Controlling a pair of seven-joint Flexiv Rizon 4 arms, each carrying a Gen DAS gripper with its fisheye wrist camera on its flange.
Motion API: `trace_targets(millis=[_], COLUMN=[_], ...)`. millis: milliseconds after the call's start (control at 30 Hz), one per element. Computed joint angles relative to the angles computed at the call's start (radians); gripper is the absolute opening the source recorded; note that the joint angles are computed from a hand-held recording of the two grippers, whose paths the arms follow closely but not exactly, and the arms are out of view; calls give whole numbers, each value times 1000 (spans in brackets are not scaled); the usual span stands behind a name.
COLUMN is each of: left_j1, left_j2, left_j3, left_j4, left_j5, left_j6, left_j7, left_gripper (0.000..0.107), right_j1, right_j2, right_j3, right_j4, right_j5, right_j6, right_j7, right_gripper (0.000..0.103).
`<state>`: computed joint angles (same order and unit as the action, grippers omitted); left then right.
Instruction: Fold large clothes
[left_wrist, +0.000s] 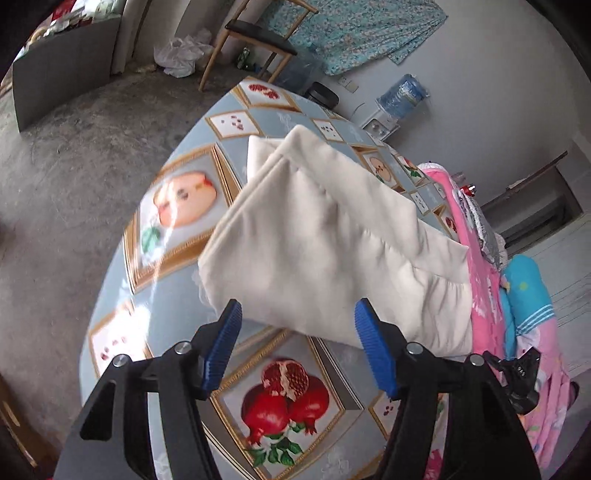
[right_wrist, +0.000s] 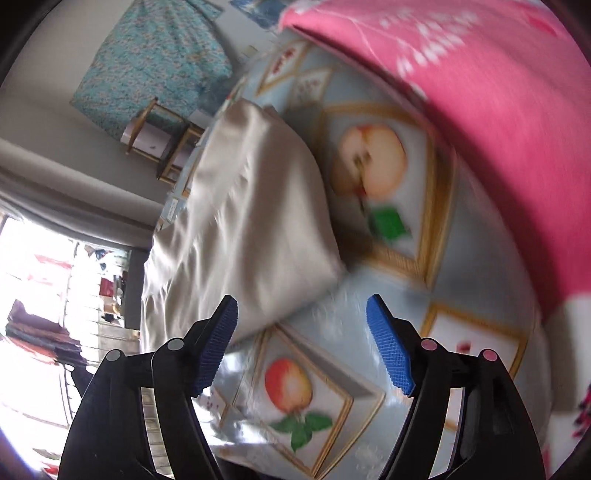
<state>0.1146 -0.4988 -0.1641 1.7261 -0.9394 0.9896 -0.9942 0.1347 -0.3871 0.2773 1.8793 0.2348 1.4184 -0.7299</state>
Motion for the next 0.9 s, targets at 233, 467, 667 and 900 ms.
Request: trace_targets(millis=[233, 467, 667, 900], left_j1=[22, -54, -258, -171], left_j2=[-54, -94, -120, -66], left_j3=[-63, -10, 220, 94], left_j4=[-4, -64, -109, -32], left_j5=[-314, -173, 326, 417], left_j6=[-39, 72, 260, 358], left_j7=[-12, -163, -431, -363], left_gripper=[62, 62, 45, 25], right_j1=[-77, 94, 277, 407], right_j2=[-110, -134, -123, -68], right_j3=[120, -87, -330, -536], right_j4=[-71, -75, -32, 29], right_j5=[151, 46, -108, -311], right_j6=[142, 207, 196, 222], right_j7=[-14, 196, 351, 381], right_gripper=[67, 55, 19, 13])
